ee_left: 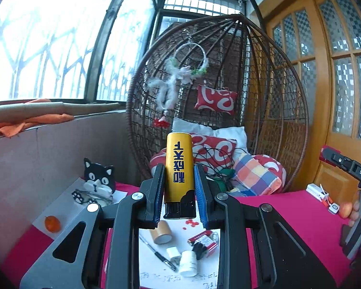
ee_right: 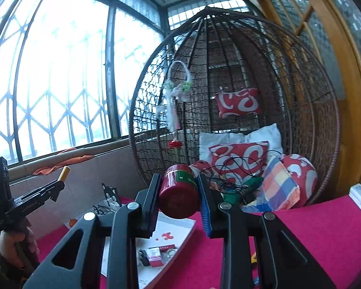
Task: Organize rigid objects
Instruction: 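Carry lighter and red cylinder to the white tray and release both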
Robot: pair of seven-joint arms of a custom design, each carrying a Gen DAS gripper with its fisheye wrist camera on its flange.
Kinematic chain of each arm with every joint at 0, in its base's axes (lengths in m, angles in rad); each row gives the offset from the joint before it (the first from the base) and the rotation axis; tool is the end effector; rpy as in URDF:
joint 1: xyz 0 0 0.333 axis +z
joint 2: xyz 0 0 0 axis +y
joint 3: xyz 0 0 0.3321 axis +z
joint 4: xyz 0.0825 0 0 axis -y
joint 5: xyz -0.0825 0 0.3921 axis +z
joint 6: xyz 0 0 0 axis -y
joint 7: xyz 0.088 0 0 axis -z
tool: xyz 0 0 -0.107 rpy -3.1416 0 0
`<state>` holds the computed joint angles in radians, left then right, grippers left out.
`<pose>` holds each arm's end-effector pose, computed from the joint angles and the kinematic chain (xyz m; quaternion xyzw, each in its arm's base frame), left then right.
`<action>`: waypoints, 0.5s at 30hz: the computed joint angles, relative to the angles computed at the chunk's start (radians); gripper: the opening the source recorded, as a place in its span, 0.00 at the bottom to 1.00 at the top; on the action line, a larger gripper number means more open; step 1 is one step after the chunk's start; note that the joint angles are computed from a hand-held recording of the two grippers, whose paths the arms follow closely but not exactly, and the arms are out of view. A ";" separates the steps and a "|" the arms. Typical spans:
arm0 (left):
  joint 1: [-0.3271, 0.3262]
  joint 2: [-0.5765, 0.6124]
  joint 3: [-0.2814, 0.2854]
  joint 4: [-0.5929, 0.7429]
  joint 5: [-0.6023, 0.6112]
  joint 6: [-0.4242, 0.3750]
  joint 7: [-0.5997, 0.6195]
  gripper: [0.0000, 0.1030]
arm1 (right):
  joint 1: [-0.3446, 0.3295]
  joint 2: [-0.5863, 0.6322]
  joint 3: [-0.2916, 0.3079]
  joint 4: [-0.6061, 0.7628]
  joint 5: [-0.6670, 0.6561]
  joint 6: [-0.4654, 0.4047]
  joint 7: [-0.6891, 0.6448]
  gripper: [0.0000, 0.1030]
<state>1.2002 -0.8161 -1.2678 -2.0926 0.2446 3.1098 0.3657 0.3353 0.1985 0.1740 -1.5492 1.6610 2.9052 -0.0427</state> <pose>0.5194 -0.2602 0.6030 -0.6396 0.4189 -0.4419 0.4692 0.6182 0.2621 0.6269 -0.6727 0.3423 -0.2257 0.6159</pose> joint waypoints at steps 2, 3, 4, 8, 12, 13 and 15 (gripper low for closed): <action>-0.011 -0.002 0.013 -0.020 -0.002 0.005 -0.005 0.23 | 0.008 0.010 0.005 0.010 -0.023 0.001 0.012 0.28; -0.017 -0.003 0.019 -0.029 -0.002 0.006 -0.007 0.23 | 0.013 0.017 0.009 0.017 -0.038 0.003 0.020 0.28; -0.025 -0.004 0.026 -0.040 -0.002 0.007 -0.009 0.23 | 0.017 0.023 0.013 0.023 -0.053 0.005 0.029 0.28; -0.045 0.002 0.047 -0.070 0.008 0.010 -0.012 0.23 | 0.028 0.054 0.033 0.057 -0.118 0.018 0.076 0.28; -0.071 0.007 0.071 -0.101 0.019 0.011 -0.014 0.23 | 0.032 0.086 0.058 0.086 -0.190 0.029 0.131 0.28; -0.077 0.008 0.076 -0.108 0.022 0.009 -0.015 0.23 | 0.032 0.094 0.065 0.093 -0.212 0.030 0.147 0.28; -0.085 0.013 0.082 -0.119 0.028 0.009 -0.018 0.23 | 0.032 0.111 0.079 0.106 -0.255 0.038 0.183 0.28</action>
